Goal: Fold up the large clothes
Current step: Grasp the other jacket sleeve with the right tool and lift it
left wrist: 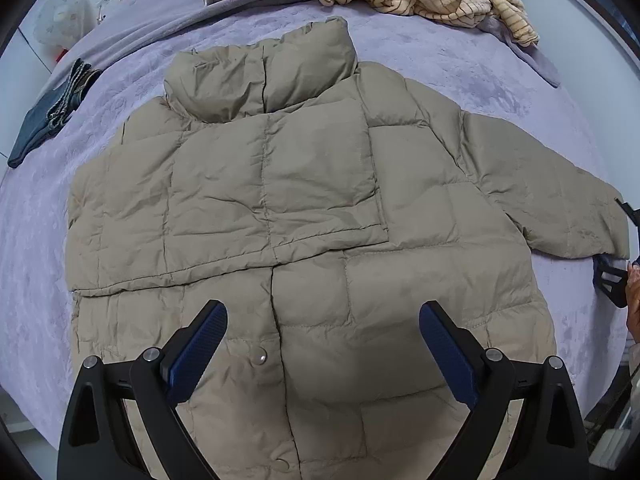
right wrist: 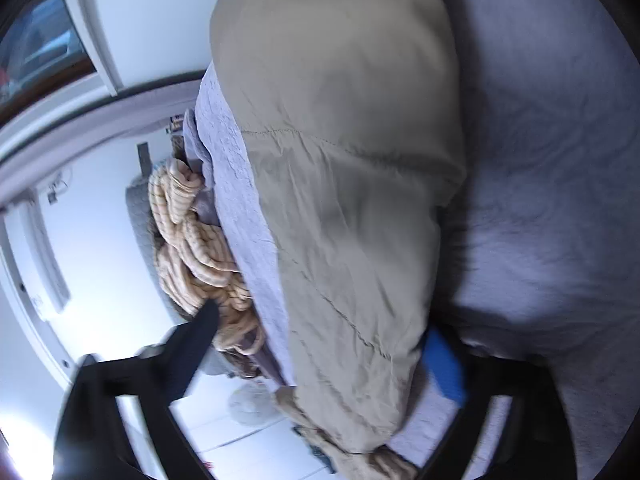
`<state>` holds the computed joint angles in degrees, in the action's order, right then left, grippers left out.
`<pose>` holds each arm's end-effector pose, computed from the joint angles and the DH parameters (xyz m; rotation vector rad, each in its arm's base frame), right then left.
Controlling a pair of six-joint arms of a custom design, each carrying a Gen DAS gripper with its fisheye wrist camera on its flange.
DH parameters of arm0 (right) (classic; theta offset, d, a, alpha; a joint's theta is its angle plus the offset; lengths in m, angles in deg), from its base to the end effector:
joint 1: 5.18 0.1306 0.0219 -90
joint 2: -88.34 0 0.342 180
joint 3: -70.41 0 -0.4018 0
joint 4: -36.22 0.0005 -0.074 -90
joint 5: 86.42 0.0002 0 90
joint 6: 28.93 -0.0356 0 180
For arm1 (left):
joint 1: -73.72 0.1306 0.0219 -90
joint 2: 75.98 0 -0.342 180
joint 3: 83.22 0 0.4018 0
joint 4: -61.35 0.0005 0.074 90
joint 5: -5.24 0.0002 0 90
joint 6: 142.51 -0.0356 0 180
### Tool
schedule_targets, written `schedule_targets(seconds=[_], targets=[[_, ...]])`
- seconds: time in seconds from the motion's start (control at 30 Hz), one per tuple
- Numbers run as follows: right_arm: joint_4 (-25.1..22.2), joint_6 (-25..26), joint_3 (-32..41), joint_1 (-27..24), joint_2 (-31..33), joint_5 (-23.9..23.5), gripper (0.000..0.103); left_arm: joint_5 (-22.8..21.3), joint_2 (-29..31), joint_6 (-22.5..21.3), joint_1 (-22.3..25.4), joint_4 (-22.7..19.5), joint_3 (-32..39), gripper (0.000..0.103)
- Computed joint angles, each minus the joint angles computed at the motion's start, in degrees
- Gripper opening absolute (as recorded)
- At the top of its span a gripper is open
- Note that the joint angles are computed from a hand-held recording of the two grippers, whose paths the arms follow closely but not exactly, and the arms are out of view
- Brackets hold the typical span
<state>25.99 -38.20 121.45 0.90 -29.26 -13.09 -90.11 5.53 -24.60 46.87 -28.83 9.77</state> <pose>0.3548 0.0476 0.3146 1.4723 1.6992 1.4081 0.3460 -0.1720 0.4415 -0.0406 2.9235 -0.0117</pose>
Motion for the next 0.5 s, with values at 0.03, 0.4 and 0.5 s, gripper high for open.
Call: schedule_targets(seconds=[0.03,0.4,0.5], targets=[[1.6,-1.1,0.2,0.2,1.1,-0.9,0.026,0.0,0.0,-0.1,0.2,0.2,-0.1,0.097],[-0.6,17.9,19.1,7.4,10.4,-5.4,0.006,0.8,-2.3,-2.6,6.7,2.6,-2.4,0.097],[-9.5,30.3,32.1,13.4,17.9,-6.1,0.006,0.6,-3.6,-4.0,9.8,3.5,-3.5,0.097]])
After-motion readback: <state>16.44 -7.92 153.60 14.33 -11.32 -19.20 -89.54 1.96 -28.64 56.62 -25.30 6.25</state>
